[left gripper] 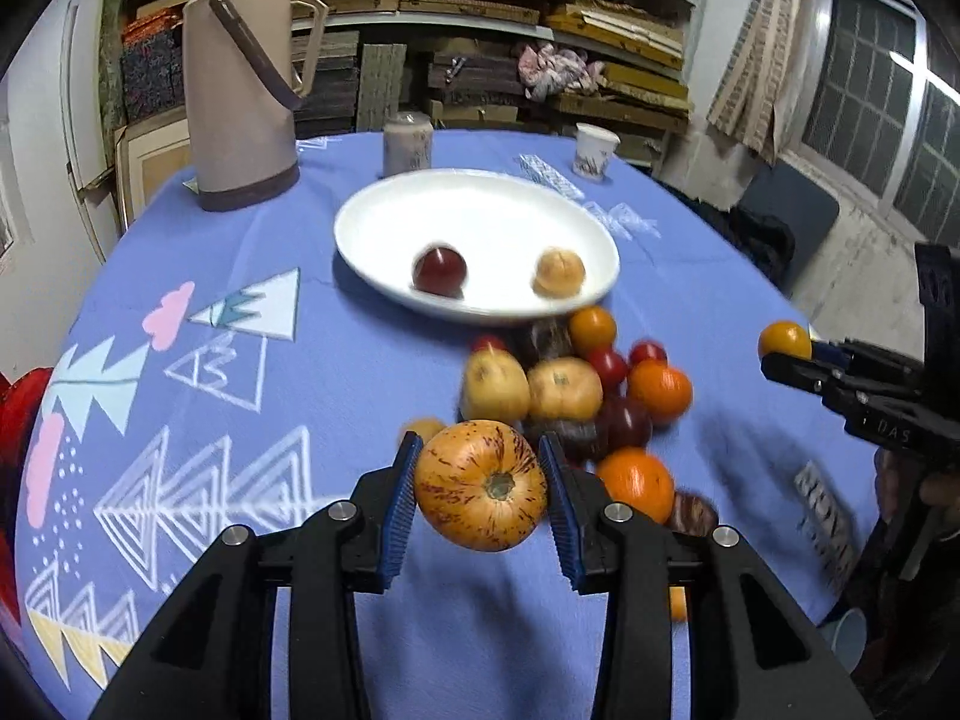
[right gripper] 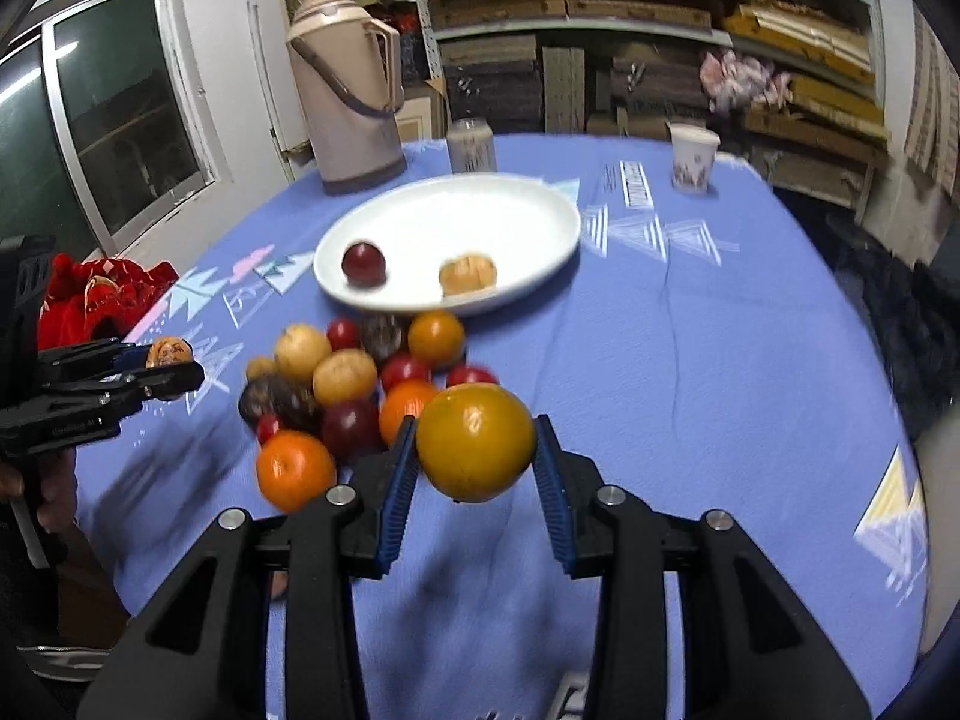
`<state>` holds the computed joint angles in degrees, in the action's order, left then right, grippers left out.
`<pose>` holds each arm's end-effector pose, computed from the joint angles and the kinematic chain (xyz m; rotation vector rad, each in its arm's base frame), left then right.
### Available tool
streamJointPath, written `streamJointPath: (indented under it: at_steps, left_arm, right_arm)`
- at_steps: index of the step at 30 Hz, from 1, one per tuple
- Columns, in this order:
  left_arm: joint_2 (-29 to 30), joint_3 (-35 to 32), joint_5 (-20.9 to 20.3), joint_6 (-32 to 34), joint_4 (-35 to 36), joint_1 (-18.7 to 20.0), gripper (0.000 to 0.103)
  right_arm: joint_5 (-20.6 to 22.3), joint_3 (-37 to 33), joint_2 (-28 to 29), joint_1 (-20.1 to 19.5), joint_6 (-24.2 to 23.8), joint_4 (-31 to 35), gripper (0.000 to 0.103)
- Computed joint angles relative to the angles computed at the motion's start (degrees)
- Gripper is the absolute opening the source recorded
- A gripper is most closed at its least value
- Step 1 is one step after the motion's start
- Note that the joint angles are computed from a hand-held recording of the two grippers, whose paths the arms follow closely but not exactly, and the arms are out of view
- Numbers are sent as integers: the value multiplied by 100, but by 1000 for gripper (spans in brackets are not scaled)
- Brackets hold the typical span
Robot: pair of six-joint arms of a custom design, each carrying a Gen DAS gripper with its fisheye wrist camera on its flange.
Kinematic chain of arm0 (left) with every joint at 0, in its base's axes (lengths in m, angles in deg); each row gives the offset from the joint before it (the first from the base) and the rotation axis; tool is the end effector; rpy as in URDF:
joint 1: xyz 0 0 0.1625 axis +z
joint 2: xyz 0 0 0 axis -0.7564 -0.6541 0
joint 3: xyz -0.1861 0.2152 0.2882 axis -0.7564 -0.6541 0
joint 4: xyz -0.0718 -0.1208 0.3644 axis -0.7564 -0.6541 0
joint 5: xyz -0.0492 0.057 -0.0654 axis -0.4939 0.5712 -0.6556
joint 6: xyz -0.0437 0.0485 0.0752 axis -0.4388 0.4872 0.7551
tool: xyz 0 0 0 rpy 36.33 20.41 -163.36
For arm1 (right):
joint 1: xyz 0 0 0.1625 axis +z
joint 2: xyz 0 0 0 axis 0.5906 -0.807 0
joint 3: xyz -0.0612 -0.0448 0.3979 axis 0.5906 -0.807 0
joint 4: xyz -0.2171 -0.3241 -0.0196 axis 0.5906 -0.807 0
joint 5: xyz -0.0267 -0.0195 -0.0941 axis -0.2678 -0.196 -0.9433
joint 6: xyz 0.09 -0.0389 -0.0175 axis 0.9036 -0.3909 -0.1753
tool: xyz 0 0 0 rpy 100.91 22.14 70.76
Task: Organize fruits
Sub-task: 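Grasp the striped orange fruit with the left tool, carry both fruits onto the plate, release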
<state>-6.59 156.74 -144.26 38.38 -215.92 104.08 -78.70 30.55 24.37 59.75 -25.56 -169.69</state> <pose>-0.1856 -0.5957 0.1552 0.7547 2.4480 -0.7398 0.1562 -0.5513 0.1850 0.6246 -2.4188 0.8858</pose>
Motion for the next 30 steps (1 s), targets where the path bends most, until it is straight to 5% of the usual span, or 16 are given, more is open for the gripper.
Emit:
streamJointPath:
  at_steps: [8,20,27,30]
  left_arm:
    - [855,-1541,340,482,256,163,40]
    - [2443,-4398,477,357,1817,649,40]
    - [2775,-5094,260,-99,2567,844,40]
    - [2764,-5125,232,-199,2747,839,49]
  right_arm:
    - [-72,-1328,612,235,-162,693,37]
    - [-484,-4275,2338,161,-55,2337,37]
    - [-501,-5328,2816,-52,344,3447,37]
    - [-304,-5321,2759,-120,615,3643,39]
